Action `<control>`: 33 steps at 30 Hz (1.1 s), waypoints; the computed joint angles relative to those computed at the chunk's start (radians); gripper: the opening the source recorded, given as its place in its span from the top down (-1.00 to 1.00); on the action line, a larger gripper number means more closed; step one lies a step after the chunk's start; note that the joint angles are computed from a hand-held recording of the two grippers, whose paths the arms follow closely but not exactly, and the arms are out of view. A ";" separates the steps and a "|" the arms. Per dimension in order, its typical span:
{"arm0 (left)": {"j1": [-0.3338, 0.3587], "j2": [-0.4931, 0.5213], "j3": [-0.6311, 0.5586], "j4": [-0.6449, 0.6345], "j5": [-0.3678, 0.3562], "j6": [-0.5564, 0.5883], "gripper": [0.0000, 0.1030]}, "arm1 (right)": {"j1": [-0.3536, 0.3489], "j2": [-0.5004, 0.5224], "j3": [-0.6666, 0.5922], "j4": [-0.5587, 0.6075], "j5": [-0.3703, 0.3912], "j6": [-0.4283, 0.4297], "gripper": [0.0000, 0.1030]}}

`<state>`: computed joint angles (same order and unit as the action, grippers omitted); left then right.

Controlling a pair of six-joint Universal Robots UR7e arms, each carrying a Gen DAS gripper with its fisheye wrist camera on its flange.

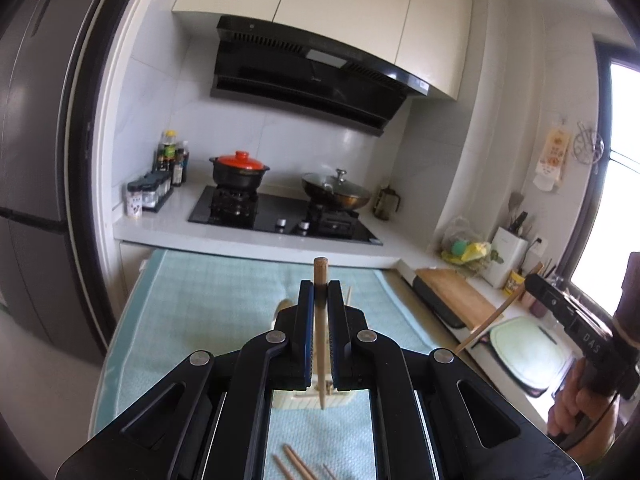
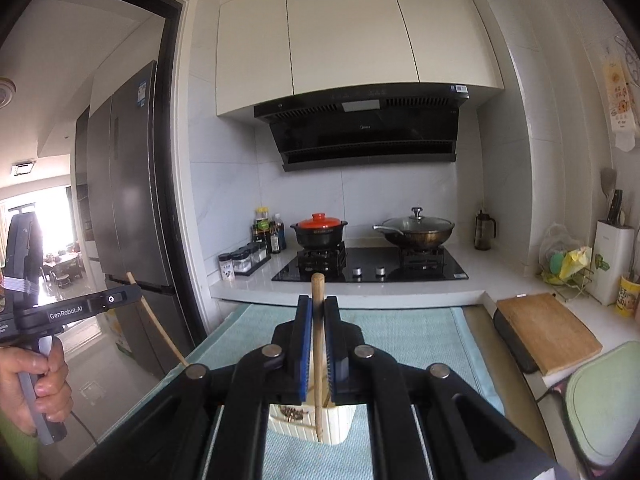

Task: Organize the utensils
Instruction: 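Lower both chopsticks into the cream box and open both tools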

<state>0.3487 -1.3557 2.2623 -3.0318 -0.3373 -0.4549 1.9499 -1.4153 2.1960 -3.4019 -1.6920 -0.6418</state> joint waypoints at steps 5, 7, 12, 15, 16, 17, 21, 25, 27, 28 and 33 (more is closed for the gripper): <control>0.091 0.149 -0.114 -0.291 -0.014 0.282 0.92 | -0.002 0.131 -0.095 -0.083 0.028 -0.001 0.88; 0.139 0.179 -0.146 -0.300 -0.048 0.300 0.92 | -0.013 0.182 -0.131 -0.089 0.029 0.001 0.88; 0.253 0.224 -0.190 -0.204 -0.113 0.231 0.92 | -0.068 0.277 -0.217 0.052 0.026 0.066 0.88; 0.309 0.236 -0.207 -0.117 -0.174 0.167 0.92 | -0.096 0.325 -0.260 0.141 0.008 0.091 0.88; 0.322 0.243 -0.212 -0.097 -0.188 0.155 0.92 | -0.102 0.339 -0.272 0.163 -0.003 0.097 0.88; 0.333 0.250 -0.218 -0.083 -0.200 0.148 0.92 | -0.106 0.352 -0.282 0.185 -0.013 0.098 0.88; 0.364 0.279 -0.248 -0.042 -0.239 0.136 0.92 | -0.121 0.397 -0.325 0.253 -0.031 0.109 0.88; 0.385 0.304 -0.283 -0.005 -0.268 0.134 0.92 | -0.127 0.435 -0.367 0.291 -0.039 0.127 0.88; 0.392 0.319 -0.301 -0.005 -0.271 0.150 0.92 | -0.127 0.445 -0.386 0.312 -0.043 0.134 0.87; 0.395 0.325 -0.309 -0.009 -0.274 0.160 0.92 | -0.126 0.450 -0.399 0.328 -0.043 0.143 0.87; 0.404 0.340 -0.335 -0.007 -0.262 0.165 0.84 | -0.122 0.471 -0.438 0.352 -0.048 0.154 0.82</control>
<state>0.7527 -1.0157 1.9272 -3.0385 -0.5995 -0.2897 1.8283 -0.9439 1.7576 -3.0498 -1.7400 -0.4880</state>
